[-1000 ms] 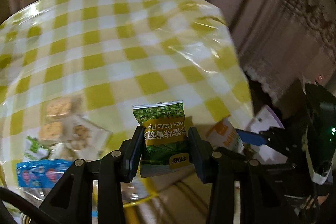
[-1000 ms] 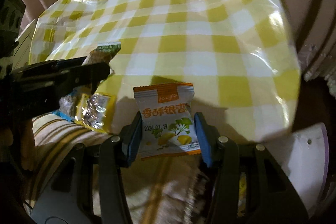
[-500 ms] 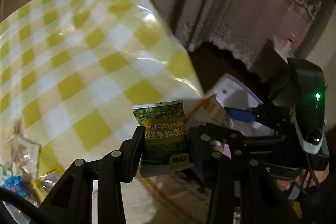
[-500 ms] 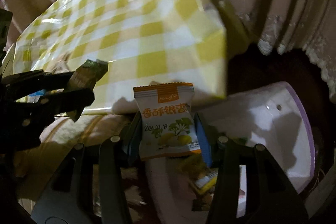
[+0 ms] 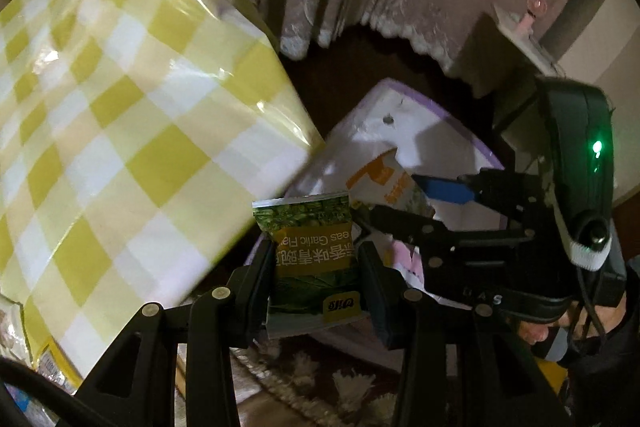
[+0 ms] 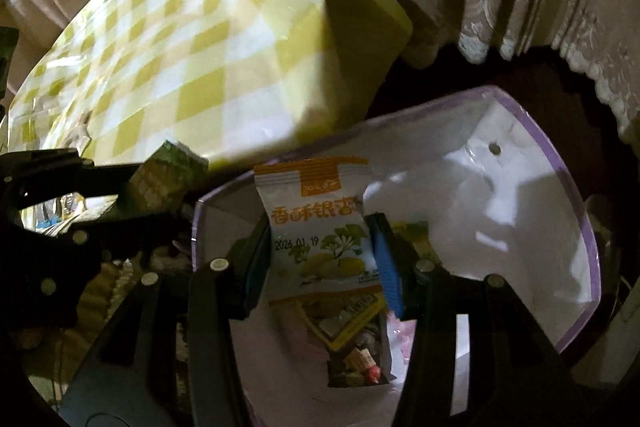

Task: Organize snacks
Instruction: 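Carry the green packet and white-orange packet over the white box and release both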

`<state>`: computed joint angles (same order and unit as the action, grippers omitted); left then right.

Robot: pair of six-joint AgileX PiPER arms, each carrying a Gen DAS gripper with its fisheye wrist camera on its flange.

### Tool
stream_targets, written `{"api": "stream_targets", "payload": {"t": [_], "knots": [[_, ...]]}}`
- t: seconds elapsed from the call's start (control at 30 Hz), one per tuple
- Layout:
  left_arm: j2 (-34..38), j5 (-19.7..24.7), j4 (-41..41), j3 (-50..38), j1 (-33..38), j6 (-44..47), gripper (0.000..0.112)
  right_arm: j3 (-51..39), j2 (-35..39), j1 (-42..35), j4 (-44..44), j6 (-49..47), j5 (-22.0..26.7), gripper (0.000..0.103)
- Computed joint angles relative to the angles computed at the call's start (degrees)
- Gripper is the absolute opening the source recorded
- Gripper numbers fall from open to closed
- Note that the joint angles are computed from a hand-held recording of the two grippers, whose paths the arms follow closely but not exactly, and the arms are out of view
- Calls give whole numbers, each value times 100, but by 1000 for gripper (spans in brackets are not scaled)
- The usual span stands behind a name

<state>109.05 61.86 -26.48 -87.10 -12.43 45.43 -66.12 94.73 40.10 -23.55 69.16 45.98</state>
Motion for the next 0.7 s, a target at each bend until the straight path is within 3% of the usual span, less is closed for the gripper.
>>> {"api": "stream_targets", "payload": {"t": [0.4,0.7], "knots": [[296,177,203,-233,-149,-334,48,233,-24,-119,225,-66,-284,55],[218,70,96,-164,-60,-351,50,-46,89,-9,257,-116,-111,57]]}}
